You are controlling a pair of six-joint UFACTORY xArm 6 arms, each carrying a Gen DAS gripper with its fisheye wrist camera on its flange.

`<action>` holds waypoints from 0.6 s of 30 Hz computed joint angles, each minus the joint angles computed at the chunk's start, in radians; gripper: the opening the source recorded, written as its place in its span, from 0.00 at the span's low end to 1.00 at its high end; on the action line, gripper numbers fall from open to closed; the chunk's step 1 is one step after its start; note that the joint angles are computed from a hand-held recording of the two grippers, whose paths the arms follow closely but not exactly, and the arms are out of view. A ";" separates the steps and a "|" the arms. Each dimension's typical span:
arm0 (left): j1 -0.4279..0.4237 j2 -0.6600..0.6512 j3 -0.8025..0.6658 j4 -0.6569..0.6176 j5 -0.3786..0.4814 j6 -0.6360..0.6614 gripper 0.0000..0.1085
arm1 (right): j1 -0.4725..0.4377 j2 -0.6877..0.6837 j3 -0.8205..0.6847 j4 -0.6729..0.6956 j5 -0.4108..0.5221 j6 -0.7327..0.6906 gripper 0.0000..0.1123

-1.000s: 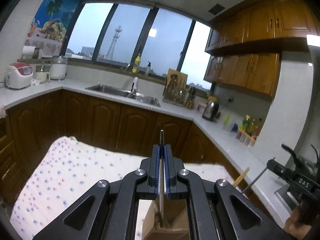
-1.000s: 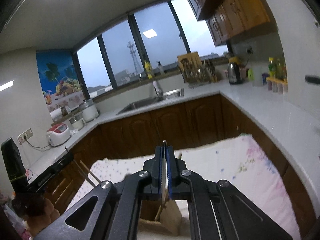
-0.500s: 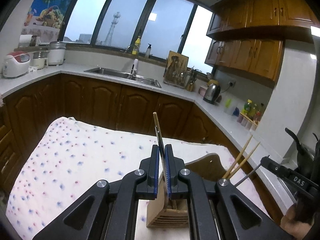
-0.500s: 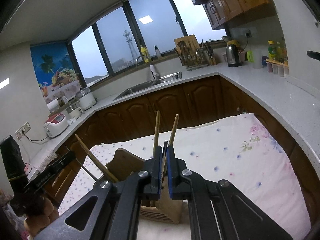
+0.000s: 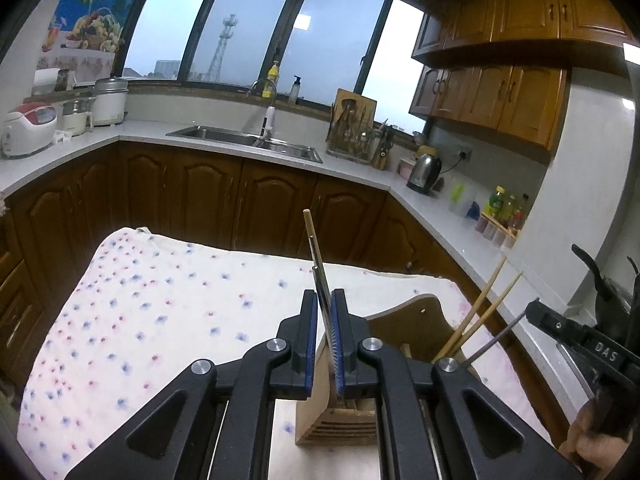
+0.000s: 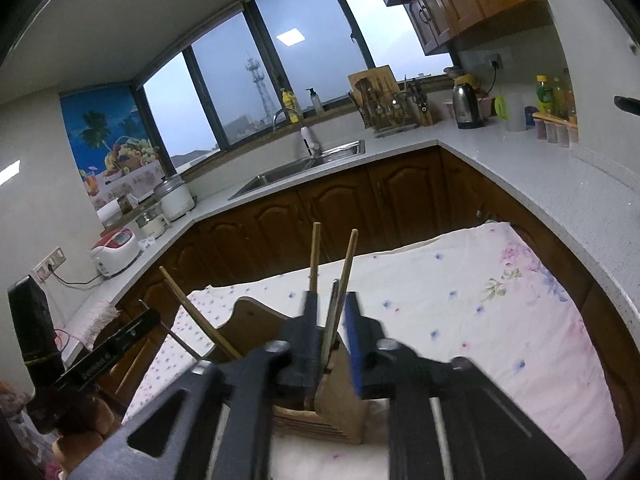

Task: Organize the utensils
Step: 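Lower the chopsticks into the holder and open both tools, then withdraw both tools from the holder back over the remaining utensils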

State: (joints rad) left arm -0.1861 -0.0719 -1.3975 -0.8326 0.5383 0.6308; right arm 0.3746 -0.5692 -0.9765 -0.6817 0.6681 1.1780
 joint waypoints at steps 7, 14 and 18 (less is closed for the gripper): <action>0.028 -0.098 0.085 -0.032 0.014 0.024 0.56 | 0.051 -0.075 0.027 -0.078 0.032 0.081 0.66; 0.098 -0.278 0.256 -0.045 0.022 0.046 0.76 | 0.169 -0.190 0.081 -0.183 0.140 0.191 0.78; 0.155 -0.376 0.340 -0.021 0.102 0.028 0.76 | 0.271 -0.238 0.106 -0.218 0.240 0.251 0.78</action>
